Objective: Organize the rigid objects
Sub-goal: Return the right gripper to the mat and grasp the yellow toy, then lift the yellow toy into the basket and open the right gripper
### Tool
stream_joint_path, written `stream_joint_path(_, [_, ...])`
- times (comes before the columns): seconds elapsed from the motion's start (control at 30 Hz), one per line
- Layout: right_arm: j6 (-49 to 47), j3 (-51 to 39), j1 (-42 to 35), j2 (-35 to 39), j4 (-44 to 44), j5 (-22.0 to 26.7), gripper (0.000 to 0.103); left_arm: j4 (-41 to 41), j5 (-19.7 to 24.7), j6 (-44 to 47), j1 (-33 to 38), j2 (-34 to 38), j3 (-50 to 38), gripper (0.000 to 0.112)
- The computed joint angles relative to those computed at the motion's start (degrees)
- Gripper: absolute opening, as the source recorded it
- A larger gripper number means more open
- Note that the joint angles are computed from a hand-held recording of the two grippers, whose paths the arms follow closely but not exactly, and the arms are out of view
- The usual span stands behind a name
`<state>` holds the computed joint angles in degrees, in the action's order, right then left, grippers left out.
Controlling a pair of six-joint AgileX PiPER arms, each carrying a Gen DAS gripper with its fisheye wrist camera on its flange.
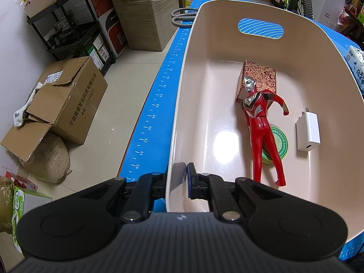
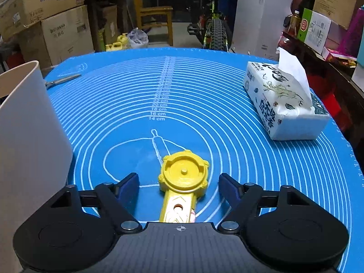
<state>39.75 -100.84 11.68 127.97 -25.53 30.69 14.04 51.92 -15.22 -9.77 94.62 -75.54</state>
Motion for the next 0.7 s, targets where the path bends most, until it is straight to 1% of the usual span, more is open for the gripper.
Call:
stream_joint_path(0.03, [0.8,0.4,0.1,-0.1,-0.9,-0.5,0.065,0.0,0.0,0.0,0.0,0.0,0.0,0.012])
stream_joint_path(0.07, [1.4,0.5,0.2,-0.2,-1.7,-0.6,0.062,0.0,0.0,0.0,0.0,0.0,0.0,0.012])
stream_joint_path(0.13, [2.9,1.1,0.4,-0.5,-3.4,-1.0,0.052,0.0,0.0,0.0,0.0,0.0,0.0,0.012])
stream_joint_path(0.17, [4.2,1.7,0.5,-0.7,-4.5,-1.4,0.051,0.0,0.0,0.0,0.0,0.0,0.0,0.012])
stream_joint_path(0.33, [6.8,4.6,0.8,-2.2,-8.1,-3.4,0.05,0.0,0.0,0.0,0.1,0.0,0.0,0.012])
stream_joint_path(0.5, [12.7,9.5,1.1,-6.0,-15.5,-6.5,0.049,0.0,0.0,0.1,0.1,0.0,0.0,0.012])
stream_joint_path(0.6, [17.9,12.5,1.3,-8.7,-21.1,-8.0,0.049,0.1,0.1,-0.1,0.0,0.0,-0.1,0.012])
stream_joint_path(0.7, [20.0,14.3,1.1,-11.3,-23.8,-9.2,0.049,0.0,0.1,-0.1,0.0,0.0,-0.1,0.012])
